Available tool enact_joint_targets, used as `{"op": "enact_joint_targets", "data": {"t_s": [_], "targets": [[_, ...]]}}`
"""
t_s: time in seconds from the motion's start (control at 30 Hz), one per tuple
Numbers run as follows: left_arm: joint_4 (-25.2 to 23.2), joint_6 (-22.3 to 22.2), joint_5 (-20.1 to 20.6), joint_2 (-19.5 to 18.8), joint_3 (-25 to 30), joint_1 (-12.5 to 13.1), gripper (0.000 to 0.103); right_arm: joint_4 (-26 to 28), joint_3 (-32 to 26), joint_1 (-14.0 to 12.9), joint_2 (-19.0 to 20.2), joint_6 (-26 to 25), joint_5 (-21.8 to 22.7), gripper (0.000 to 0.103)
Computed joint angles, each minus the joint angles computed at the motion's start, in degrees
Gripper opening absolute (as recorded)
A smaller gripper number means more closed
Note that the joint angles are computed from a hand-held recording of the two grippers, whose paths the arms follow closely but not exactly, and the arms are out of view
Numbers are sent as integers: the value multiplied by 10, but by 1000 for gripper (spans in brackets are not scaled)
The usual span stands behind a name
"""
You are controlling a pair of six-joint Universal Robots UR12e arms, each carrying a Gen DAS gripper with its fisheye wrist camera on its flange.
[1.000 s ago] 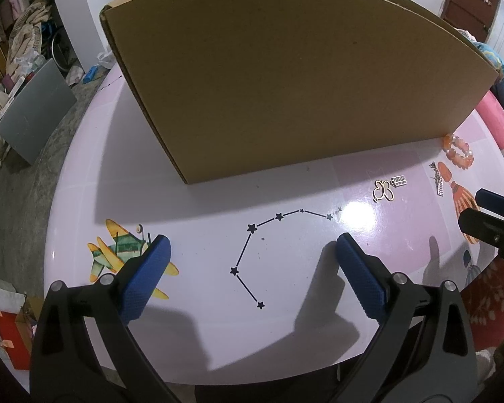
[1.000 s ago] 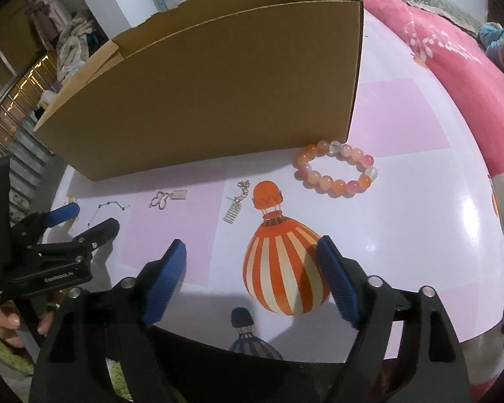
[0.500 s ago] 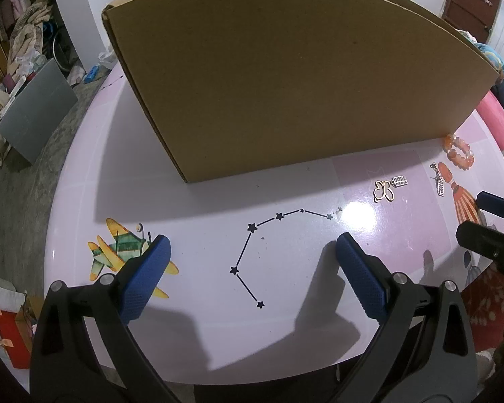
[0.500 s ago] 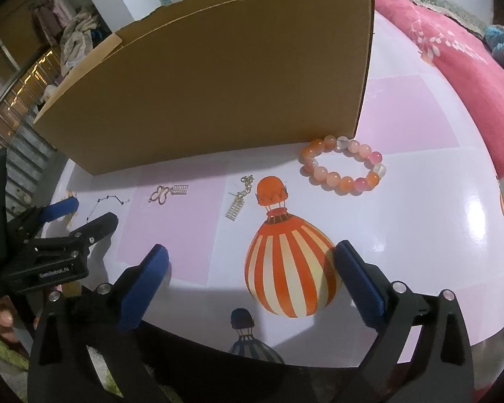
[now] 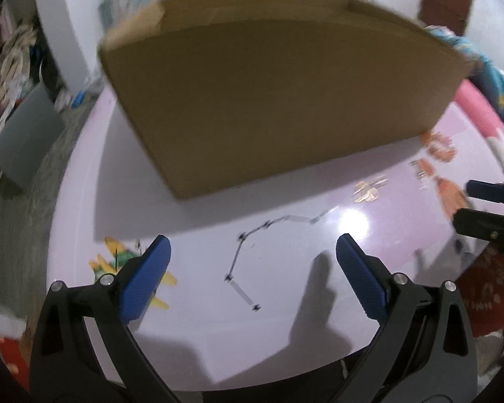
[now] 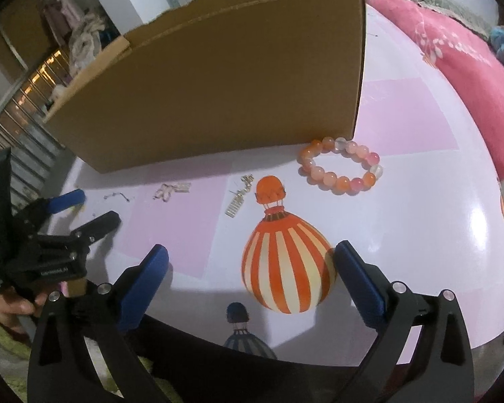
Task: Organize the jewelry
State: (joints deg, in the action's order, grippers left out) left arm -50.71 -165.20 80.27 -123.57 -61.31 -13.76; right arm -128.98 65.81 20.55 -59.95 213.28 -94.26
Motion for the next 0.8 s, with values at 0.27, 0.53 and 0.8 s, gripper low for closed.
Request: {"op": "enact_joint_targets", "data": {"t_s": [0.27,0.53,0.8], "targets": [[52,68,-127,7,-14,6,83,-54,18,5,-9,-40,-13,82],[-37,156,-152,-18,33,0,44,-71,18,-3,-3,-39,16,77],[-94,231,-138,-37,66,-4,26,-69,9,-10,5,-43,32,77]]}}
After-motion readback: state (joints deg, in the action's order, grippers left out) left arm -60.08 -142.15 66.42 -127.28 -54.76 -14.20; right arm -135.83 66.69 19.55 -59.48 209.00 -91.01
